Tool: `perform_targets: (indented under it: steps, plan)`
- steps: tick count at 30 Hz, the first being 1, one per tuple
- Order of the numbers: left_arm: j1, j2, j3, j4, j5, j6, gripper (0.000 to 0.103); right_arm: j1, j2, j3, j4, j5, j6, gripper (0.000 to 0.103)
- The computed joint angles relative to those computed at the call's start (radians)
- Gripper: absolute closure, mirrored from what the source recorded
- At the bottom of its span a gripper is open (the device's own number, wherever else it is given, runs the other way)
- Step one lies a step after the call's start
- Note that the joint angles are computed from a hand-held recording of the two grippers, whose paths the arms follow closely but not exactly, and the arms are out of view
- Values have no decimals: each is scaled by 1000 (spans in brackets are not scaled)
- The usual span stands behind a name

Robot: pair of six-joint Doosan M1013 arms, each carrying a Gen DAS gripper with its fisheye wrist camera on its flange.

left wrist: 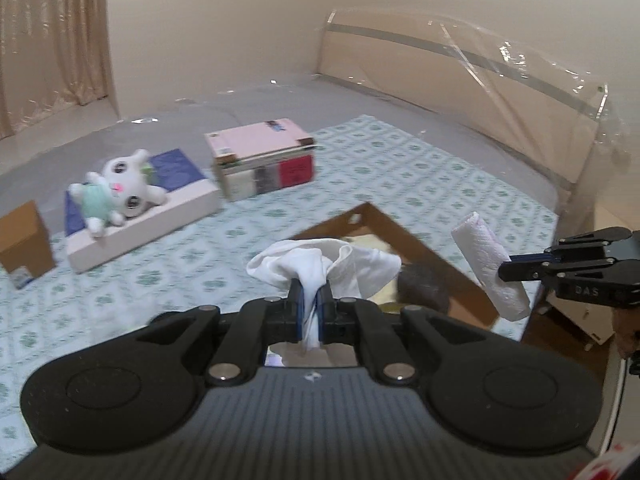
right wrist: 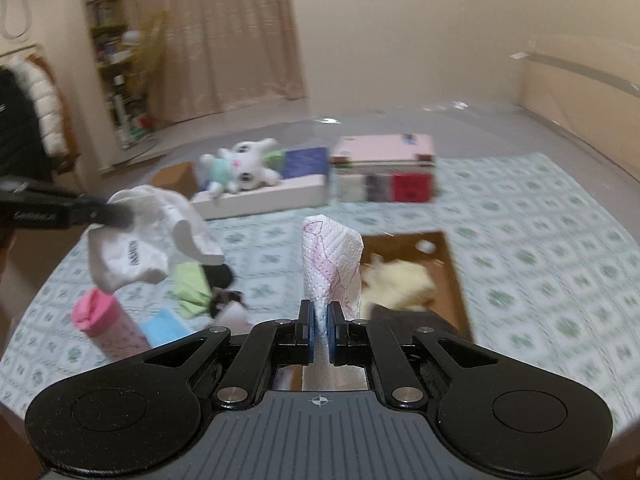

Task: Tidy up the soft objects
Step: 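Carry the napkin with the right gripper while the left gripper carries the white cloth over the box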

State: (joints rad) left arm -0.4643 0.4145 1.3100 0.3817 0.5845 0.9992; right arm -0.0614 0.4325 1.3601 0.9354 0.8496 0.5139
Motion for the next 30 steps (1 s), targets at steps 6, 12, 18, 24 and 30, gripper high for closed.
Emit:
perform_targets:
  steps: [6, 12, 18, 24, 30]
  plan:
    - [-38, 63, -53, -50, -11, 19, 98, -42, 13, 10, -3, -4, 40, 97]
    - [-60, 147, -122, -124, 11, 38, 98, -56, 53, -10, -15, 9, 68, 97]
    - [-64, 221, -177, -167, 35, 33, 98, -44, 106, -46, -64, 6, 95, 97]
    - [-64, 274, -207, -170, 62, 15, 98, -22, 156, -81, -139, 7, 107, 97]
    - [-62, 305, -214, -195, 72, 30, 98, -2, 190, -95, -229, -5, 102, 97]
